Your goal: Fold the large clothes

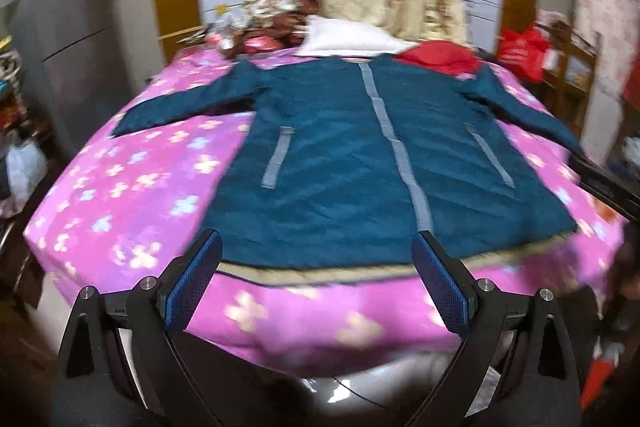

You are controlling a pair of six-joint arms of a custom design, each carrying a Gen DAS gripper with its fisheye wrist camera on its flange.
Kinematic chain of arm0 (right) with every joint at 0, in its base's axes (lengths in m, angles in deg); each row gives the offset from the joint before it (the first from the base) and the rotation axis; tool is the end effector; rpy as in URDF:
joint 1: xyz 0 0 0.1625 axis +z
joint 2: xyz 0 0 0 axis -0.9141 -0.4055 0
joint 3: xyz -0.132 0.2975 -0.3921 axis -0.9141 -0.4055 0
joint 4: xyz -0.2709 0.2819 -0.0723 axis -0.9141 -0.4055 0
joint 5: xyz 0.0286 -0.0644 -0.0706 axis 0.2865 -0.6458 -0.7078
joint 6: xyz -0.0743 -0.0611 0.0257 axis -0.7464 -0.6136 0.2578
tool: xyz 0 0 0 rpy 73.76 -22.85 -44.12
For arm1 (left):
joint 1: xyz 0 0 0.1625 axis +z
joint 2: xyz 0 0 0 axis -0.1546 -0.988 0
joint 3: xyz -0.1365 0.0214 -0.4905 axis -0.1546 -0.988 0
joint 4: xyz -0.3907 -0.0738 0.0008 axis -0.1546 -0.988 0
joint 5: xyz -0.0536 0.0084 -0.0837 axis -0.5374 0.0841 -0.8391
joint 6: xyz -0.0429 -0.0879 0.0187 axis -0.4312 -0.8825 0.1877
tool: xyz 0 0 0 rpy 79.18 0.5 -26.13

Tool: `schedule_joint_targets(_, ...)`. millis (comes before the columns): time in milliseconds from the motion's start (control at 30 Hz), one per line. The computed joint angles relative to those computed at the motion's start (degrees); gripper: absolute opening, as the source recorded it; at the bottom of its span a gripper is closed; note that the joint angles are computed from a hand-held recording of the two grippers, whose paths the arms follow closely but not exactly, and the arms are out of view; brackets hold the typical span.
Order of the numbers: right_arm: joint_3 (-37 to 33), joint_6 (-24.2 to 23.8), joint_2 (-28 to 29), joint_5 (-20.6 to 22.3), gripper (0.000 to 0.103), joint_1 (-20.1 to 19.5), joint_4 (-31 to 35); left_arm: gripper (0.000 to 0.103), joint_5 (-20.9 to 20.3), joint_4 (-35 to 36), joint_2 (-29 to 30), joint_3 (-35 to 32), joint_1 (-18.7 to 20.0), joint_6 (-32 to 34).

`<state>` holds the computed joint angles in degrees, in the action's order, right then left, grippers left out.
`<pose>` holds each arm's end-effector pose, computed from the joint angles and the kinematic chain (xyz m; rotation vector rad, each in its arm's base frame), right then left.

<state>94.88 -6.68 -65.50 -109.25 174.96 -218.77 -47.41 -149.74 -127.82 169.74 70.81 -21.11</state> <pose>0.3547 -0.8256 0.0900 0.4453 -2.1702 1.0682 -0.1246 -0.7047 0.3712 0.0970 2.0232 -1.1010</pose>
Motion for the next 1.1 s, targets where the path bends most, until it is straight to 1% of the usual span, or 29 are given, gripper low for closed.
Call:
schedule_joint_targets(67, -0.1, 7.56, -2.08, 1.49, 0.097, -1.98, 8.57, 0.096, 1.06, 1.6, -0.33, -2.57, 2.04, -1.22)
schedule_joint_targets(100, 0.12, 9.69, -2.82, 2.58, 0.09, -2.82, 10.87, 0.096, 1.24, 4.43, -0.69, -4.22, 3.38, -3.32)
schedule_joint_targets(133, 0.05, 11.98, -3.56, 3.87, 0.081, -3.83, 13.84, 0.096, 0.24, 7.41, -1.11, -5.61, 4.73, -5.55)
schedule_joint_targets(200, -0.58, 15.08, -4.27, 5.55, 0.079, -5.36, 18.01, 0.096, -1.94, 13.38, -1.92, -7.89, 7.1, -10.09)
schedule_joint_targets(233, -0.45, 15.93, -4.6, 7.0, 0.079, -6.05, 19.12, 0.096, -4.2, 17.61, -2.33, -9.87, 8.83, -13.11)
schedule_joint_targets(267, -0.84, 16.56, -4.83, 8.45, 0.079, -6.72, 20.68, 0.096, -6.64, 20.49, -2.55, -11.35, 10.2, -14.94)
schedule_joint_targets(367, -2.97, 18.25, -4.56, 11.26, 0.079, -8.12, 25.34, 0.096, -12.0, 27.58, -2.25, -15.43, 12.99, -19.01)
schedule_joint_targets(467, -4.13, 19.16, -4.1, 14.14, 0.079, -8.99, 28.42, 0.096, -16.64, 30.97, -1.07, -18.69, 15.2, -20.51)
schedule_joint_targets(533, -4.92, 19.53, -3.6, 14.86, 0.079, -9.35, 29.71, 0.096, -19.42, 33.8, -0.24, -21.18, 16.29, -21.62)
schedule_joint_targets(633, -5.26, 19.54, -3.06, 15.97, 0.079, -9.59, 31.09, 0.096, -24.74, 36.85, 0.85, -23.91, 18.09, -23.83)
schedule_joint_targets(700, -5.09, 17.77, -2.57, 15.41, 0.079, -9.24, 30.08, 0.096, -26.03, 37.29, 1.4, -24.6, 18.46, -24.58)
schedule_joint_targets(767, -5.06, 16.83, -2.24, 15.22, 0.079, -8.88, 29.94, 0.095, -26.09, 38.12, 2.11, -25.24, 18.37, -25.29)
schedule_joint_targets(800, -5.18, 16.57, -2.13, 15.29, 0.073, -8.8, 30.06, 0.095, -24.88, 37.47, 2.36, -24.95, 17.91, -24.89)
schedule_joint_targets(833, -5.3, 16.95, -2.19, 15.91, 0.062, -8.78, 31.34, 0.086, -24.79, 37.92, 2.51, -25.13, 17.85, -24.59)
schedule_joint_targets(867, -5.81, 17.02, -1.96, 15.38, 0.057, -8.62, 31.86, 0.078, -22.3, 39.04, 2.84, -25.21, 17.15, -24.56)
schedule_joint_targets(900, -5.99, 17.55, -2.11, 15.94, 0.041, -8.64, 33.47, 0.049, -19.77, 40.56, 3.23, -25.58, 16.59, -24.6)
schedule_joint_targets(933, -5.44, 18.52, -2.71, 17.91, 0.03, -8.91, 34.85, 0.037, -18.18, 41.99, 3.31, -25.5, 16.07, -24.92)
schedule_joint_targets(967, -4.36, 19.21, -3.39, 18.96, 0.028, -9.04, 34.99, 0.032, -17.66, 42.66, 2.93, -24.99, 15.62, -25.86)
schedule_joint_targets(1000, -3.4, 19.14, -3.84, 19.27, 0.024, -9.02, 34.56, 0.025, -17.44, 42.87, 2.63, -24.63, 15.46, -26.63)
schedule_joint_targets(1033, -2.17, 18.85, -4.35, 19.57, 0.021, -8.94, 33.79, 0.021, -17.47, 43.03, 2.06, -24.0, 15.26, -27.6)
schedule_joint_targets(1100, 0.84, 18.57, -5.81, 20.15, 0.018, -8.88, 32.47, 0.017, -18.28, 42.66, 0.25, -21.77, 14.88, -29.07)
